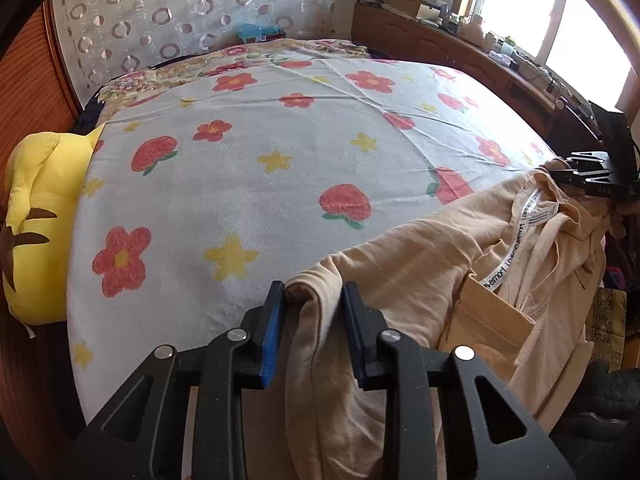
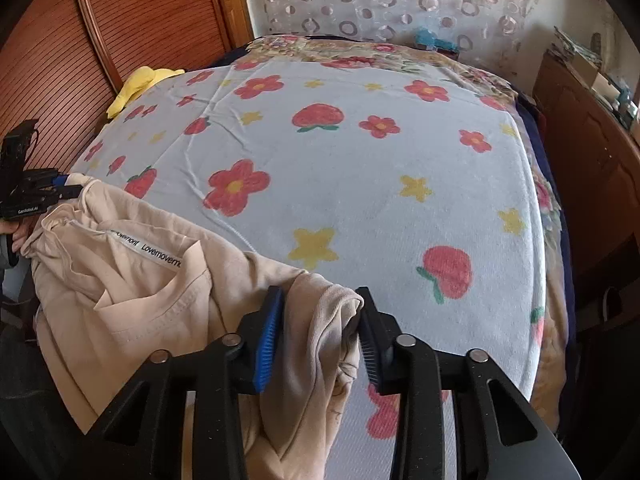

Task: Fold small clothes
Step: 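Close both grippers again on the edges of the beige shirt, then raise the shirt high with both grippers, lower it folded onto the bed, release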

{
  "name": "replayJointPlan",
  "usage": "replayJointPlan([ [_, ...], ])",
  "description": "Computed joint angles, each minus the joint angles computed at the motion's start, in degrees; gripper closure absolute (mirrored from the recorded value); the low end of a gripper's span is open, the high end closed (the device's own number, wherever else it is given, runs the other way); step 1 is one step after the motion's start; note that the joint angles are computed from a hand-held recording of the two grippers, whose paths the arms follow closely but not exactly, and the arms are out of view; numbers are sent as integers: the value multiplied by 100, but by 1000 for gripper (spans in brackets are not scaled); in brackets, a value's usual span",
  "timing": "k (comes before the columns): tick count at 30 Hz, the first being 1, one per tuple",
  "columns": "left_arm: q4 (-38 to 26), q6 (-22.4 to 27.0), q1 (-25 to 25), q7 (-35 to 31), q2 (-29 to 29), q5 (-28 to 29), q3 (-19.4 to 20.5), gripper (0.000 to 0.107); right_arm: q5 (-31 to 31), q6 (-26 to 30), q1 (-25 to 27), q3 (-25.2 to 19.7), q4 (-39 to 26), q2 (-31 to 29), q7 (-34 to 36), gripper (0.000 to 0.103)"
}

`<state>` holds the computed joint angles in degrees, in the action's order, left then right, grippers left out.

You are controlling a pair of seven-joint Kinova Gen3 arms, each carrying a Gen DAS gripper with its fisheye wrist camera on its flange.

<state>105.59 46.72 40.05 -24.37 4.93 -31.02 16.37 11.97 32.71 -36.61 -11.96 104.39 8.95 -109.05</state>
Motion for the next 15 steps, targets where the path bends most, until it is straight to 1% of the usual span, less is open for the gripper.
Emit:
replayJointPlan([
  [1, -32, 46, -65, -9, 19, -29, 121, 89, -66, 6, -6, -7, -9, -4, 132, 85],
  [2, -89, 180, -161, 71, 49, -152, 348, 95, -88, 5, 76, -120, -1, -18, 193, 89],
  [3, -89, 249, -306, 244, 33, -311, 613, 97, -29, -47, 51, -132, 52, -74, 160, 90],
  [4, -53, 276, -440, 475, -16, -488, 873, 98, 79, -140, -78, -38, 148, -174, 34, 91],
  [5, -16, 329, -470, 708, -114, -653, 1042, 98, 140, -275, -101, -41, 276, -313, -87, 92],
  [6, 22, 381, -396, 941, -270, -807, 1107, 98, 223, -455, -110, -53, 433, -489, -244, 92],
  [7, 57, 437, -245, 1174, -422, -944, 1077, 98, 325, -647, -106, -83, 610, -712, -436, 92],
  [8, 54, 567, -142, 1407, -636, -1086, 1150, 99, 468, -839, -80, -153, 796, -948, -664, 93],
  [9, 6, 788, -111, 1640, -754, -1274, 1328, 99, 604, -982, 52, -329, 959, -1208, -897, 93],
  [10, -44, 1020, -166, 1873, -858, -1468, 1592, 99, 710, -1093, 79, -399, 1098, -1469, -1097, 93],
  [12, -159, 1486, -250, 2326, -1096, -1914, 2112, 99, 984, -1136, 364, -785, 1261, -1976, -1500, 93],
  [13, -255, 1719, -322, 2452, -1217, -2126, 2378, 99, 1031, -1073, 454, -930, 1260, -2204, -1576, 93],
  [15, -532, 2185, -542, 2497, -1340, -2444, 2885, 99, 1023, -992, 654, -1197, 1226, -2677, -1544, 93],
])
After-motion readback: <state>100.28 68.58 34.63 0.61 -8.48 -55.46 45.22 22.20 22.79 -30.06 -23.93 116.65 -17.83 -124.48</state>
